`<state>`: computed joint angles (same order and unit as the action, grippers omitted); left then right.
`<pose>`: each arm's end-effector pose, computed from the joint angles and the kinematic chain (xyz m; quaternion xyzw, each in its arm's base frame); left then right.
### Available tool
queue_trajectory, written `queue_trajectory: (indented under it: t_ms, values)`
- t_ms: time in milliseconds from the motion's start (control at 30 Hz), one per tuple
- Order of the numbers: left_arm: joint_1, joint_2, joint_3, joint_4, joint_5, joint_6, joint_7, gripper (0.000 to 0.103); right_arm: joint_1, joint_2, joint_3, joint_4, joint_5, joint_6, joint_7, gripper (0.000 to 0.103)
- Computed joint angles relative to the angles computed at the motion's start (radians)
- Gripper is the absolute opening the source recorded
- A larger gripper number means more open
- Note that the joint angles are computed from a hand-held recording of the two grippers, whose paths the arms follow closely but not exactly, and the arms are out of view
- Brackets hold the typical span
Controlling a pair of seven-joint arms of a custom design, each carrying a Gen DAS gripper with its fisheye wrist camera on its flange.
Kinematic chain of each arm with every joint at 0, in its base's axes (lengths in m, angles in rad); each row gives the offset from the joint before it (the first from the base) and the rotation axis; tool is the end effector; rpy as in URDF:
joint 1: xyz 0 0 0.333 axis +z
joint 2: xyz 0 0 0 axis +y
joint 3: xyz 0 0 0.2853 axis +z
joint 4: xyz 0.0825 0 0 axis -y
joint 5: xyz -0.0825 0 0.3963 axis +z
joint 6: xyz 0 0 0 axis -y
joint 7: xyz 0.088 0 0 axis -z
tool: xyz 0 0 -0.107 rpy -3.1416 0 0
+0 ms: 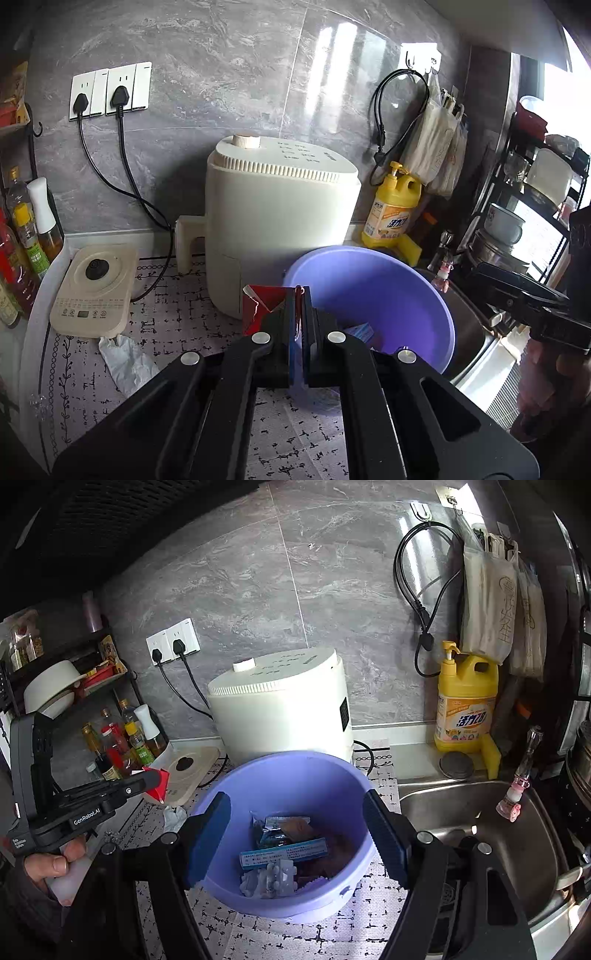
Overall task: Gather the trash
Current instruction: 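Carry both items over the purple bucket and open both tools, then return to the counter and grasp the foil ball with the left tool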
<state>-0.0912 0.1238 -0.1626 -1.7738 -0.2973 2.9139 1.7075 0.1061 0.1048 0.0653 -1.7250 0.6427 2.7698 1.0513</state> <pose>0.6399 -0.1415 0.5734 -0.5756 0.6526 -0.4310 0.2389 0.6473 0.0838 0.5860 -0.6743 0.5517 -0.2146 0.4415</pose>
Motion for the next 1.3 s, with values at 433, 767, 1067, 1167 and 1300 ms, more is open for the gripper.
queue_trajectory:
  t_ms: [433, 767, 1067, 1167, 1300]
  values:
    - [-0.076, 0.142, -0.023, 0.181, 0.107, -0.044, -0.082, 0.004, -0.05, -0.051, -0.058, -0.068, 0.094, -0.023, -0.098, 0.085]
    - [-0.097, 0.136, 0.005, 0.169, 0.126, -0.009, -0.087, 0.09, -0.042, -0.047, -0.058, -0.089, 0.077, 0.035, -0.052, 0.095]
    - [-0.037, -0.036, 0.076, -0.044, 0.267, 0.005, -0.238, 0.094, -0.004, 0.009, 0.003, -0.02, 0.095, 0.026, -0.05, 0.095]
    - [0.007, -0.09, 0.078, -0.109, 0.288, 0.008, -0.275, 0.094, 0.014, 0.032, 0.025, 0.012, 0.076, 0.015, -0.032, 0.095]
    - [0.064, -0.148, 0.078, -0.18, 0.307, 0.007, -0.307, 0.094, 0.038, 0.061, 0.052, 0.051, 0.043, 0.003, -0.003, 0.095]
